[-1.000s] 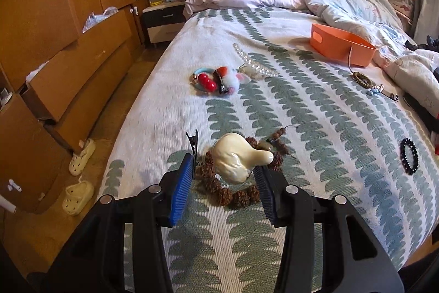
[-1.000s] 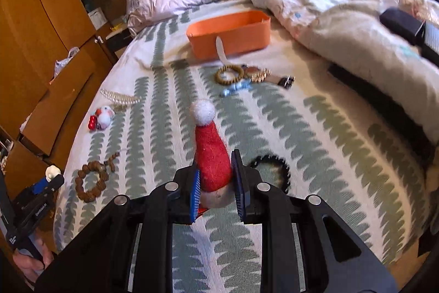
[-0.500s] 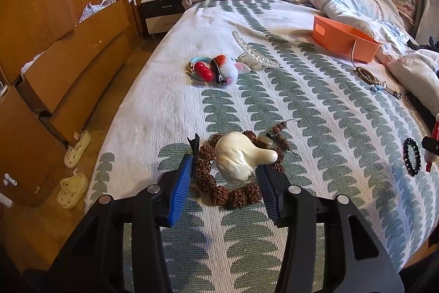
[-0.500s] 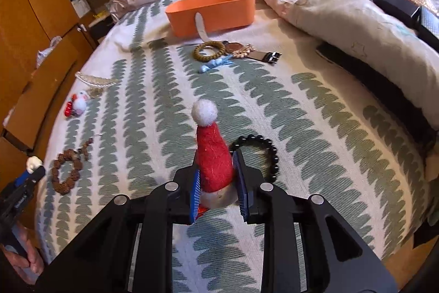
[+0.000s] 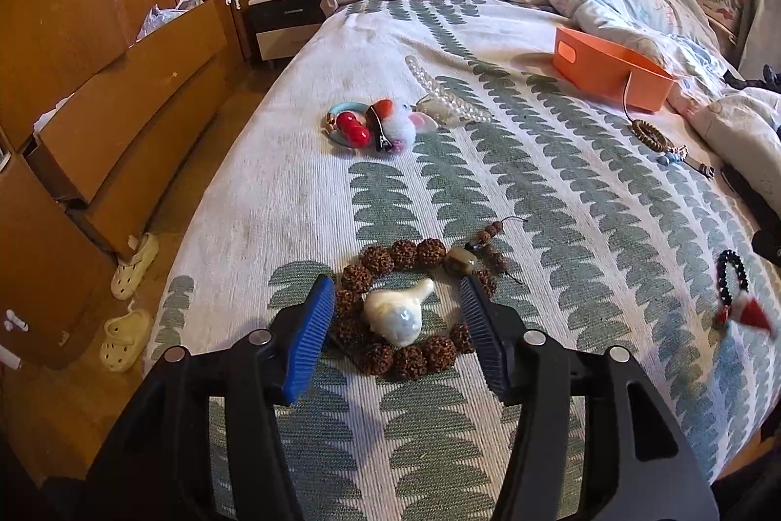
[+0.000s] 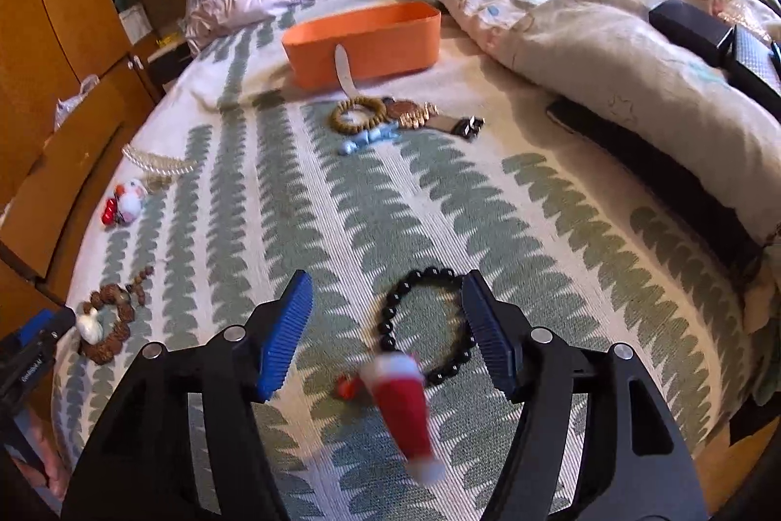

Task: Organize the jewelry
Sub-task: 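Lower the garlic charm into the brown bracelet while the right tool sets down the Santa hat, then move the left tool to the red-bead blue ring charm while the right tool approaches the tan coil bracelet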

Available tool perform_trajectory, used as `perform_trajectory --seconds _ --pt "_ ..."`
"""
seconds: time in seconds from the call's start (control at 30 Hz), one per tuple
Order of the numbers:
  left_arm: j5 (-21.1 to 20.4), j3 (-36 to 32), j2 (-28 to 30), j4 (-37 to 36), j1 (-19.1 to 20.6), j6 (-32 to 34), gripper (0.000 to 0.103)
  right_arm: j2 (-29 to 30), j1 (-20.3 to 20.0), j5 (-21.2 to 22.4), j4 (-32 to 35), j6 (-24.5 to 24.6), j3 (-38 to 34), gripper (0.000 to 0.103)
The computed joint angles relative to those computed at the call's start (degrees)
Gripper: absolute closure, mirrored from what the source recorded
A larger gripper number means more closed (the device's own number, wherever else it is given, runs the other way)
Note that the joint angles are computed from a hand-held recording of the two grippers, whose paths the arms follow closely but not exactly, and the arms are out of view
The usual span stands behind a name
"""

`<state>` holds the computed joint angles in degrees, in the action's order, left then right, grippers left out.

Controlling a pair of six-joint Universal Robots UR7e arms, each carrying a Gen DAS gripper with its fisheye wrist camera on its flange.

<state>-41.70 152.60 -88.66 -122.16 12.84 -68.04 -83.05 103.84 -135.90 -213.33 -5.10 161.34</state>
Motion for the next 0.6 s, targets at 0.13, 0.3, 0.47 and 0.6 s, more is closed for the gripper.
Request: perform_trajectory --seconds 0.13,0.3,0.47,0.6 --pt "1.1 0.0 -0.1 0.6 -0.4 -1.3 0.039 2.3 1.5 0.1 -4.6 -2.3 -0.6 0.034" --pt "2.4 -0.1 1.1 -0.6 -0.5 -0.6 0.036 5.1 2.3 0.0 -5.9 -3.8 -2.1 0.031" --pt "4.0 -0.8 1.2 -2.3 1.6 1.4 0.032 7.1 2.2 -0.5 -7.2 -5.9 -3.6 0.029" --pt "5.7 -1.6 0.8 -5.1 4.8 4.9 0.031 5.3 0.4 1.6 -5.3 -7.1 -4.7 0.029"
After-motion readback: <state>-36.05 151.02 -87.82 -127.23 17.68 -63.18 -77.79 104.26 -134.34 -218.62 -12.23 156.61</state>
